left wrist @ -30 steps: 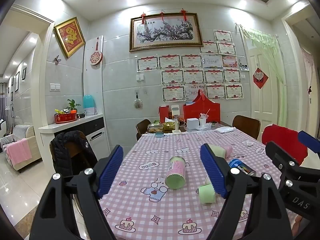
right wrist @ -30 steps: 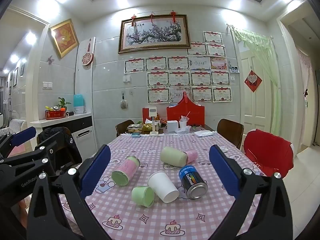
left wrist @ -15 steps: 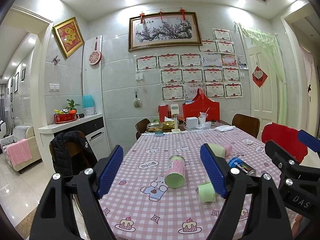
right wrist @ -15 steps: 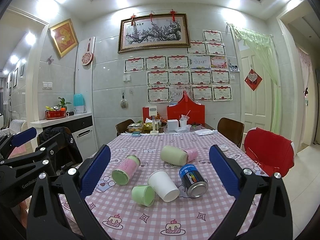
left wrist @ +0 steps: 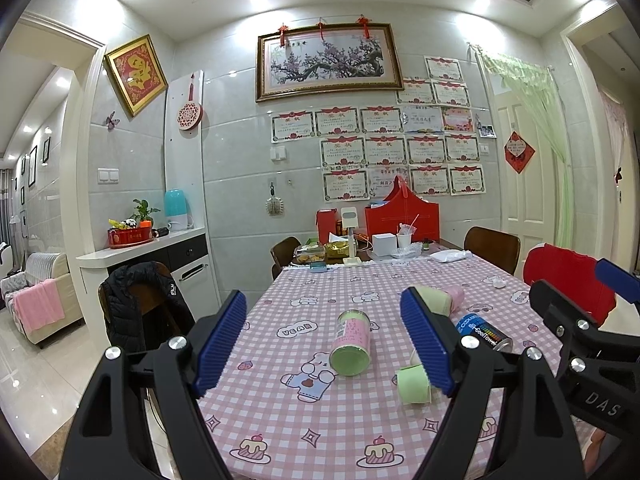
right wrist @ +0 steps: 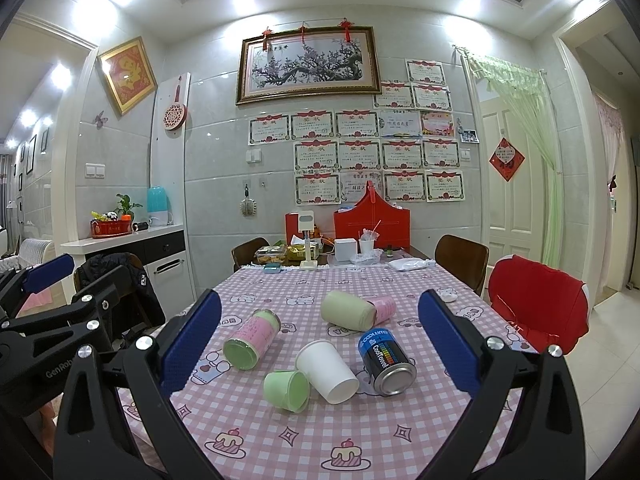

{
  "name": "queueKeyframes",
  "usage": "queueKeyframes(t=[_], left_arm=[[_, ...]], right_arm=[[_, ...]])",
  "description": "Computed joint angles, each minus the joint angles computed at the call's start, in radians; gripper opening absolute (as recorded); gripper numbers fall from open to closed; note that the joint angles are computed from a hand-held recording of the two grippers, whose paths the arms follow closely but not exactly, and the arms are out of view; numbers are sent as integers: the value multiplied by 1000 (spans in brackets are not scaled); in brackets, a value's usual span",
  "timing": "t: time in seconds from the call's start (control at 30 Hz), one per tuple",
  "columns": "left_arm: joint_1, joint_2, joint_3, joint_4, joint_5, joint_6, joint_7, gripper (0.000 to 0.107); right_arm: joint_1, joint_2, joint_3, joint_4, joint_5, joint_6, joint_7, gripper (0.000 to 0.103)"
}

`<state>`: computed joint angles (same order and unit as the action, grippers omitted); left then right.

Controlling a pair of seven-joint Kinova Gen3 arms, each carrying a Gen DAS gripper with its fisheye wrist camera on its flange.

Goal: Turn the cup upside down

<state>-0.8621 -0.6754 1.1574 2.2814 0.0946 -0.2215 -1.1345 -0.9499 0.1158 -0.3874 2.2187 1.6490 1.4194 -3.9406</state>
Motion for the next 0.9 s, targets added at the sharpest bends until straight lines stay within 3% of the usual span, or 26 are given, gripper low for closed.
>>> queueKeyframes(t=[0.9], left_arm=[[1, 22, -6, -7, 3, 12, -39, 78]], right_arm=[[9, 19, 10, 4, 15, -16, -24, 95]])
